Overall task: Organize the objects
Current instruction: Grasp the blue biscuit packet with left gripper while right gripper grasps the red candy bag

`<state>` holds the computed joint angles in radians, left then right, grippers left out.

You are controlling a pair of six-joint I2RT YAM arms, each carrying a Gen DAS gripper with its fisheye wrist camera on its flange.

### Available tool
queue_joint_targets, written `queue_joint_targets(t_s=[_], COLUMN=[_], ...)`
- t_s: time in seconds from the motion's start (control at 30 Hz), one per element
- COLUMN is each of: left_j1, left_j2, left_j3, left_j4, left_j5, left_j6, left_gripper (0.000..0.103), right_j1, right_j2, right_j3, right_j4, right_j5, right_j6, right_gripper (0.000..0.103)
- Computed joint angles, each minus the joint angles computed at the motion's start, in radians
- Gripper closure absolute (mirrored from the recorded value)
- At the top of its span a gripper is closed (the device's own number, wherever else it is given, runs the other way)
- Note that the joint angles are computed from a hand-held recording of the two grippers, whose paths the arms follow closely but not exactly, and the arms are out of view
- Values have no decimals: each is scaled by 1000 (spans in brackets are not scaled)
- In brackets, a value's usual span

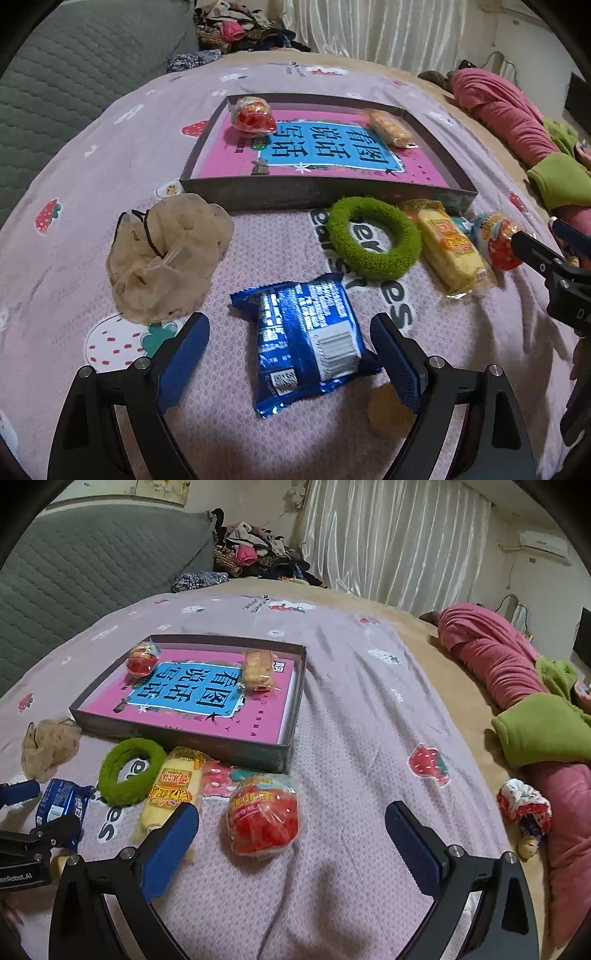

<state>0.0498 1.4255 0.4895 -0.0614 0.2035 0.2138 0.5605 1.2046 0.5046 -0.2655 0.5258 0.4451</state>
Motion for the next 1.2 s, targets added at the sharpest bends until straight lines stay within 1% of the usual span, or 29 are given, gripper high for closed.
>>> queue_joint_targets(t_s=[0.1,0.23,0.33,0.43,0.47,0.5,0.57,0.6,0.63,0.73,0.87,0.93,1.03,1.2], left_j1=[3,7,2,-10,-13,-13,-21,-25,-32,-53,-26,-25,-24,-5], left_j2=[27,52,62,56,55,52,40,34,31,23,28,19,-5,-52], left_j3=[7,10,12,-3,-6,-9,-16,-18,-18,-23,-21,-24,-35,-31], left_j4=[14,28,37,58,60,61,58,53,48,49,45,44,41,2], left_j5=[1,3,-4,-23,-24,-19,-17,-13,-17,-38,0,-1,-3,20], left_j6=[-1,-1,-4,-10,-9,-7,-9,-8,-7,-12,-4,0,7,15], left_gripper=[14,14,14,14,16,20,28,39,44,47,48,49,49,49], right_j1=[-43,-71,-77,-76,-74,-75,-83,-92,-105,-108,-109,-107,-78,-34], right_j2=[40,92,125,148,155,159,168,173,183,180,151,135,96,18], right_j3=[1,7,16,23,23,22,21,21,24,10,-1,-1,0,5], right_j4=[47,92,113,126,133,141,150,154,154,176,172,158,130,67], right_j5=[-42,-73,-78,-80,-83,-89,-121,-146,-180,-188,-200,-204,-169,-147], right_j6=[-29,-59,-80,-88,-89,-90,-96,-99,-102,-92,-96,-95,-93,-73], right_gripper=[2,11,13,23,28,31,46,49,52,52,52,52,52,52])
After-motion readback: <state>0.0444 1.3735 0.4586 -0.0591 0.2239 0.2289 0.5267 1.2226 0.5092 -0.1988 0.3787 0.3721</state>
